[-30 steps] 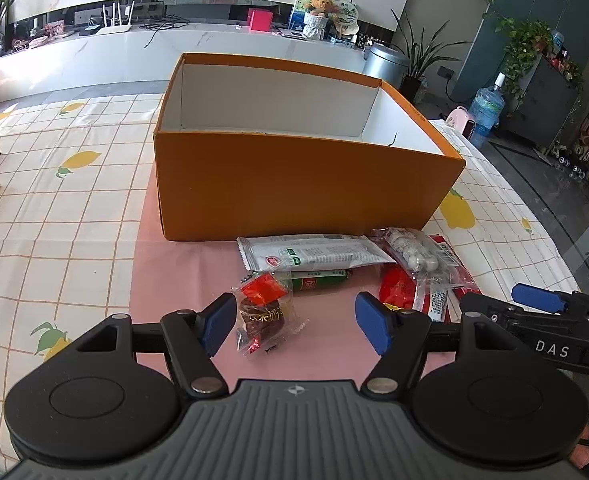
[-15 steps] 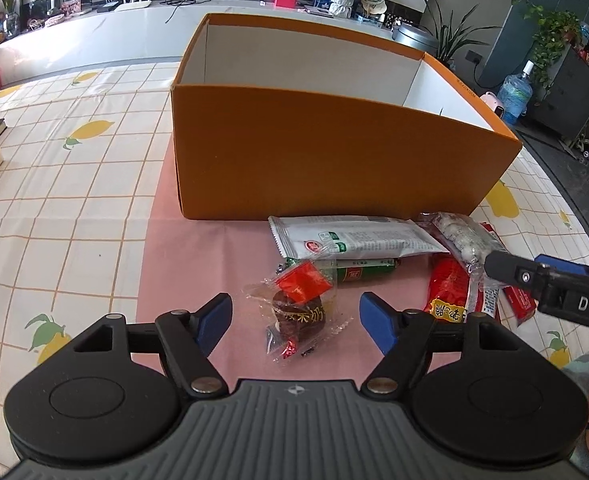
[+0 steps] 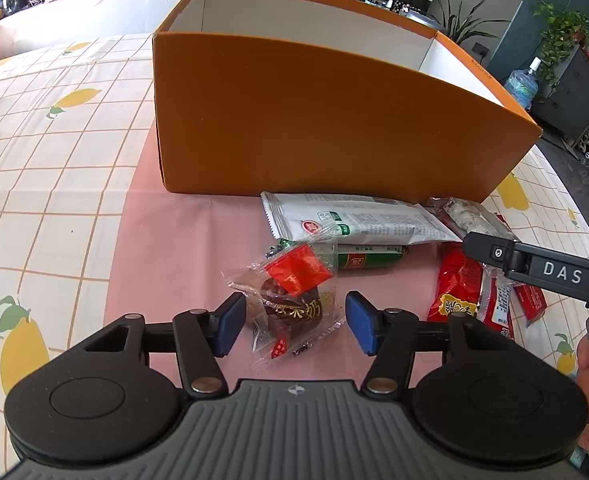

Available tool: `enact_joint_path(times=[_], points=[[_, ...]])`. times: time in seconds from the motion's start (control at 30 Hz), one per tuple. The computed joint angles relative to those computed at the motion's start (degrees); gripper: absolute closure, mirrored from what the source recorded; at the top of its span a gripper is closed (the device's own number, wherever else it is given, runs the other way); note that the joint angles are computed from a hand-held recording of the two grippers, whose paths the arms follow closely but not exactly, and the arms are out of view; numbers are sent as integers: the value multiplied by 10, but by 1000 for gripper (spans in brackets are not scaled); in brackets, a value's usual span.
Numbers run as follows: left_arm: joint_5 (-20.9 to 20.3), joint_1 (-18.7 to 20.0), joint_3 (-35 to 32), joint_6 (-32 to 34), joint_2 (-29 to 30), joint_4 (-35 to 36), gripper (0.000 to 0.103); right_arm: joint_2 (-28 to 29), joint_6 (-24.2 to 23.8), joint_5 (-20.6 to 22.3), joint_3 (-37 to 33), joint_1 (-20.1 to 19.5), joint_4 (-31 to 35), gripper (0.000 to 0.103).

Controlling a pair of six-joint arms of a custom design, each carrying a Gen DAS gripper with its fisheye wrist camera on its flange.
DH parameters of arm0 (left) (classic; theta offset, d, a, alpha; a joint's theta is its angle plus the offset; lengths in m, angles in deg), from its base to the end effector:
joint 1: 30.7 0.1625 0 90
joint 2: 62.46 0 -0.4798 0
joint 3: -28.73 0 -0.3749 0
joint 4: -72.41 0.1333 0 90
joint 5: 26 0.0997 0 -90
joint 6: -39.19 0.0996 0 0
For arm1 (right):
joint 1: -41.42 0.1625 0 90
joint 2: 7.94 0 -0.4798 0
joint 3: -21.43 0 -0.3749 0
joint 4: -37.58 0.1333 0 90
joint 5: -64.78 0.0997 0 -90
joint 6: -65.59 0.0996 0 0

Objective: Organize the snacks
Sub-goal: 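Grasp wrapped brown pastry with left tool while right tool grasps quail-egg pack, then lift pastry in left tool while right tool carries egg pack over box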

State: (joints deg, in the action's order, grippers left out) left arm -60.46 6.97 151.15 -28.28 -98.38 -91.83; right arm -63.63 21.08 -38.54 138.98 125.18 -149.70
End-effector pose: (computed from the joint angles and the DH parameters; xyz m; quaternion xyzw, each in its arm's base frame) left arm -0.2617 -0.4742 -0.0065 -0.0666 0.8787 -0.3534 0.3141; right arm 0.0461 -0.5932 0.2070 0.2768 -0.9055 0.2257 0.2293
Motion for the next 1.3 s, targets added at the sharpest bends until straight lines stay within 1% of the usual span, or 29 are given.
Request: enact_joint_path(times=[0.07, 0.17, 0.23, 0.27, 0.3, 0.5, 0.6, 0.8, 1.07, 1.17, 1.3], points=[[4, -1, 0, 0, 2, 0, 41, 3, 3, -8, -2, 1, 3, 33], [6, 0, -3, 6, 4, 1, 43, 3, -1, -6, 1, 0, -2, 34], [6, 0, -2, 13, 6, -7, 46, 5, -9, -9, 4, 1, -13, 37], [7, 1, -3, 15, 6, -8, 47, 6, -12, -11, 5, 2, -16, 42], [7, 1, -3, 15, 7, -8, 47, 6, -14, -13, 5, 3, -16, 42], [9, 0, -2, 10, 5, -6, 49, 7, -22, -13, 9, 3, -24, 44], [14, -2, -1, 2, 4, 5, 53, 6, -24, -11, 11, 3, -26, 44], [20, -8, 4, -15, -3, 18, 55, 1, -27, -2, 16, 0, -31, 44], [30, -19, 11, -39, -14, 36, 57, -13, -30, 23, 31, -5, -45, 44], [33, -25, 12, -49, -18, 47, 57, -21, -38, 34, 41, -7, -54, 44], [34, -33, 19, -55, -24, 39, 57, -29, -54, 47, 56, -9, -73, 44]])
